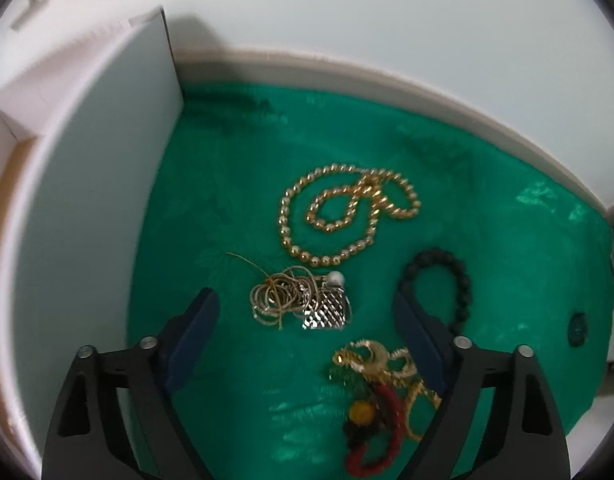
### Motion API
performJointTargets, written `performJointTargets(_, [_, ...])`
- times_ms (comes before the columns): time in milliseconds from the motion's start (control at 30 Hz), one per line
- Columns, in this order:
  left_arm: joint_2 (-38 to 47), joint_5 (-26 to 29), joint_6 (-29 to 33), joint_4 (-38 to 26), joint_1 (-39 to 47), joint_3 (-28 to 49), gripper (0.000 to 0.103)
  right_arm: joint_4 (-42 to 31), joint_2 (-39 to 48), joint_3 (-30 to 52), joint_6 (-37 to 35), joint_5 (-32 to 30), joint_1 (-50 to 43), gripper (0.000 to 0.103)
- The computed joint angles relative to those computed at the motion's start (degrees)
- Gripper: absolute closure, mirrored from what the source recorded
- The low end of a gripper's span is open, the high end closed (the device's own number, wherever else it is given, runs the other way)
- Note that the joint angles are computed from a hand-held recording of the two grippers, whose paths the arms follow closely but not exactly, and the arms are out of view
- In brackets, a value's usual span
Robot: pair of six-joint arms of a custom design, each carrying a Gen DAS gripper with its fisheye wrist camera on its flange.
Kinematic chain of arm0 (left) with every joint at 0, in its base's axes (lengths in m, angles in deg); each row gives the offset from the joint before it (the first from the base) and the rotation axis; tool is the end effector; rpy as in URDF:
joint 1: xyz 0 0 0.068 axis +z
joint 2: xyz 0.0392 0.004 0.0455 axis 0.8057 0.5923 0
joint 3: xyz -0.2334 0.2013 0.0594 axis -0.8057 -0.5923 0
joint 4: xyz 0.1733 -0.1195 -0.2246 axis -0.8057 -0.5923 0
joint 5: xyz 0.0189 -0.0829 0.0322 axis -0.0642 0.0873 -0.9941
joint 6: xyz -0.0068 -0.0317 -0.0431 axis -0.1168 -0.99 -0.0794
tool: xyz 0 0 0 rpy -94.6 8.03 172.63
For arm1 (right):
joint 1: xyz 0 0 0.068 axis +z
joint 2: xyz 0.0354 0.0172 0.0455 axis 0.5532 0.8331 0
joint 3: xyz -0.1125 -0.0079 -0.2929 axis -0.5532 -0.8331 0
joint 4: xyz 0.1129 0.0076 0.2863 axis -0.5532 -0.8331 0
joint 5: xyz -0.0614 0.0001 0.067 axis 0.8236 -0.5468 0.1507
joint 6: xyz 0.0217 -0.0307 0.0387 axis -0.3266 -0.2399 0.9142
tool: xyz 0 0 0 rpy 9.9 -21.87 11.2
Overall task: Organize jewelry
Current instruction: 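Grasp the silver pendant with the left tool while the right tool grasps the gold bangle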
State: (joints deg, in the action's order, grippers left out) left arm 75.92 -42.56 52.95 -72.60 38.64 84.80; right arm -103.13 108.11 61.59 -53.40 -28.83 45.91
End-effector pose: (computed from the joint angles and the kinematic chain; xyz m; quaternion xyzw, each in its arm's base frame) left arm 0.2639 -0.0710 0.1252 -0.0829 0.9812 -0.0618 0.1628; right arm 0.1045 0.0269 0.3363 -0.1879 0.9223 0.0645 0.3314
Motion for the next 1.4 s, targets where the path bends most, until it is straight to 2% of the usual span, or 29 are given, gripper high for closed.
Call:
performJointTargets(133, [3.8,-0.5,0.8,1.0,-1.1,0.7,0.029,-0.6,0.0,0.4,-3.0,-2.0,-5.0,0.018])
performJointTargets(233, [4.3,-3.9,0.9,2.0,-3.2,0.5,0.048,-0.8,0.1,0.4,-3.9,-2.7,-6.7,0.018])
performJointTargets(267, [4.0,-3.9,1.3,2.4,-3.3,0.3,0.053,-0.8,0.2,0.3,-3.9,-2.7,-6.8,0.018])
performJointTargets(367, [2.1,-3.7,1.4,3.0,-3.4,-0.7,0.058,-0.6,0.8,0.4,-3.6,-3.1,-6.8,0.018])
performJointTargets(467, [-2.3,-5.7,1.0,1.4,-4.2,-2.1,0.071,-0.3,2.0,0.2,-3.3,-5.0,-7.2,0.018])
performJointTargets(567, [-8.0,-4.3,0.2,-1.3,-3.3,-3.8,0.071,-0.2,5.7,-1.3,-4.9,-10.3,-10.1,0.018])
performJointTargets(633, [-10.6,-5.1,0.1,-2.7,-3.4,-4.7,0.071,1.1,9.3,-3.2,-5.2,-10.8,-9.4,0.018])
performJointTargets(767, [-17.6,-3.1,-1.1,-6.6,-1.0,-7.0,0.072,5.1,14.8,-6.0,-4.5,-11.5,-6.0,0.019])
performJointTargets(833, [-18.5,-2.5,-0.9,-7.1,0.3,-6.4,0.072,8.1,17.4,-6.9,-4.0,-13.0,-4.8,0.020])
performJointTargets(900, [-23.9,-2.2,-1.4,-10.8,0.7,-7.2,0.072,12.1,21.2,-7.8,-2.6,-12.3,-1.8,0.030])
performJointTargets(967, [-28.4,-2.2,-2.9,-13.8,0.2,-7.9,0.072,15.9,25.2,-8.4,-1.3,-11.3,1.3,0.047])
performJointTargets(1067, [-33.5,-2.4,-4.8,-17.7,-0.7,-8.5,0.072,21.2,29.4,-9.1,-0.1,-8.6,5.9,0.059])
performJointTargets(1133, [-35.8,-3.2,-5.9,-19.6,-1.8,-8.7,0.072,23.6,31.6,-9.2,0.6,-6.3,8.3,0.064])
performJointTargets(1200, [-37.9,-5.0,-7.1,-21.8,-3.6,-8.9,0.072,25.5,33.9,-9.4,1.3,-1.5,11.3,0.068])
performJointTargets(1233, [-38.6,-5.4,-7.6,-22.6,-4.2,-8.9,0.072,26.0,34.7,-9.6,1.6,-0.3,12.3,0.073])
performJointTargets(1400, [-40.7,-6.8,-9.1,-26.0,-6.4,-9.2,0.072,26.1,35.5,-10.3,1.0,2.0,14.7,0.081])
